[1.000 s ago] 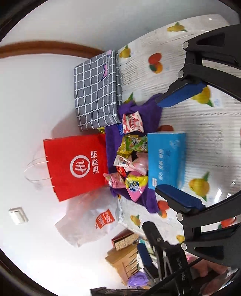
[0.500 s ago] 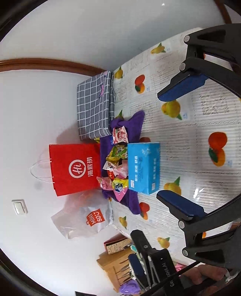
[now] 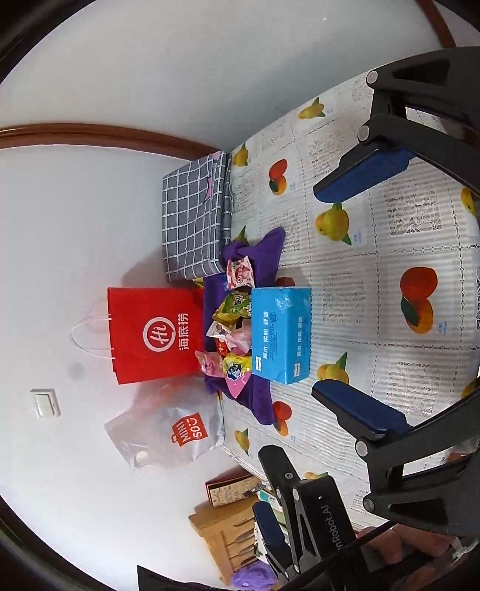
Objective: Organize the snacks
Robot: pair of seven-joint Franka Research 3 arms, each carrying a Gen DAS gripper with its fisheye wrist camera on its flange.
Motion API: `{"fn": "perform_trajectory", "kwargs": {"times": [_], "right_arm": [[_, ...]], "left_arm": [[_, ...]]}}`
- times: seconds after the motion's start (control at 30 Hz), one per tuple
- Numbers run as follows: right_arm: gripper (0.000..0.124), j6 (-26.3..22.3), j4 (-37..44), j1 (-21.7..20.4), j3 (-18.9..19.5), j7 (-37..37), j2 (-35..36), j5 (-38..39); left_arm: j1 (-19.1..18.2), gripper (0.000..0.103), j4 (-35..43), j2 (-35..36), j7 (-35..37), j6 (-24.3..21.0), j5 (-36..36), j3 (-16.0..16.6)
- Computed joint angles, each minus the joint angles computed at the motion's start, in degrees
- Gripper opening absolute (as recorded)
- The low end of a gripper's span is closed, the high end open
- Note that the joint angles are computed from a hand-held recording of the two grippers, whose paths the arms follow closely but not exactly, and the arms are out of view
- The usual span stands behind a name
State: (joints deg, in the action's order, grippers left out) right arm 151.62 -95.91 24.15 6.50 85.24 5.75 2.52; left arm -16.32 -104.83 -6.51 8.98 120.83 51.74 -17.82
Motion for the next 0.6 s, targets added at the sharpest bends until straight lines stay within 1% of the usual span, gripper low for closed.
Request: {"fn": "perform_trajectory", "kwargs": {"times": [0.6], "right_arm": [[0.096, 0.8, -0.8, -0.3, -0.1, 0.1, -0.4, 0.8]], "left_arm": [[0.1, 0.093, -0.7, -0.5, -0.2, 0.4, -0.1, 0.0]]}}
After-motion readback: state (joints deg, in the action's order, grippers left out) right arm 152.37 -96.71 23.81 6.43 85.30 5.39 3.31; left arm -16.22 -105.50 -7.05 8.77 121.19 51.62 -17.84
